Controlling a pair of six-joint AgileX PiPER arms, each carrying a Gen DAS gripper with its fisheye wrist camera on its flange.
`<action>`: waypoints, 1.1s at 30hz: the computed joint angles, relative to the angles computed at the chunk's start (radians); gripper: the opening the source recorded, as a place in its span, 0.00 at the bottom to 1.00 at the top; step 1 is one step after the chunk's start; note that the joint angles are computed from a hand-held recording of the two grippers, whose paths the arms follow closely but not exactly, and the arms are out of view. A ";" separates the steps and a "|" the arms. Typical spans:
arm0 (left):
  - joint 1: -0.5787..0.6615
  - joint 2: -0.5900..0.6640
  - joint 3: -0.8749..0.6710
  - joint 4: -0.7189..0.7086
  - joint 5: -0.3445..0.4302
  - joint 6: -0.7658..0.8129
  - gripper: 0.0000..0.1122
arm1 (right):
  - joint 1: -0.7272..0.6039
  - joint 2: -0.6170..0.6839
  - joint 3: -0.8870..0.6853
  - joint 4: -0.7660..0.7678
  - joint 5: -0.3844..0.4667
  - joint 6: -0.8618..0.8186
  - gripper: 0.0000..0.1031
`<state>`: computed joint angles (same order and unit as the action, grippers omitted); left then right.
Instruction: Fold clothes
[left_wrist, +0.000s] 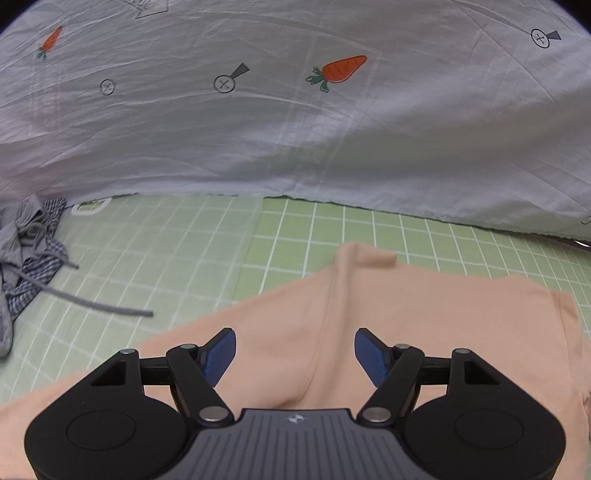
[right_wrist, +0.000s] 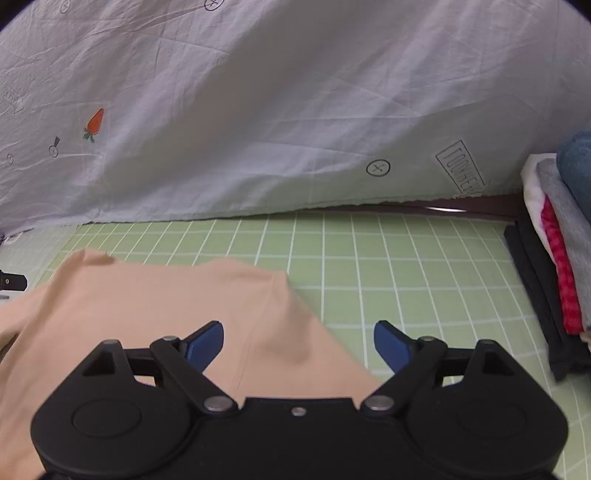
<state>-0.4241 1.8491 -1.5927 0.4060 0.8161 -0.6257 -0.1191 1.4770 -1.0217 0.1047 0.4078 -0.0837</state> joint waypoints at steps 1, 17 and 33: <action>-0.012 -0.061 0.088 0.014 -0.001 -0.038 0.64 | 0.016 -0.051 0.053 -0.035 0.015 0.038 0.90; -0.198 -0.685 0.814 0.001 0.208 -0.348 0.64 | 0.419 -0.549 0.451 -0.341 0.286 0.548 0.92; 0.636 -0.817 0.825 -0.385 0.062 0.438 0.68 | 1.004 -0.281 0.272 -0.694 0.544 1.312 0.97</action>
<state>0.2115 1.0320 -0.7676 0.0208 0.8780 -0.1880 0.8850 1.1957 -0.7500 -0.5888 0.9518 1.2280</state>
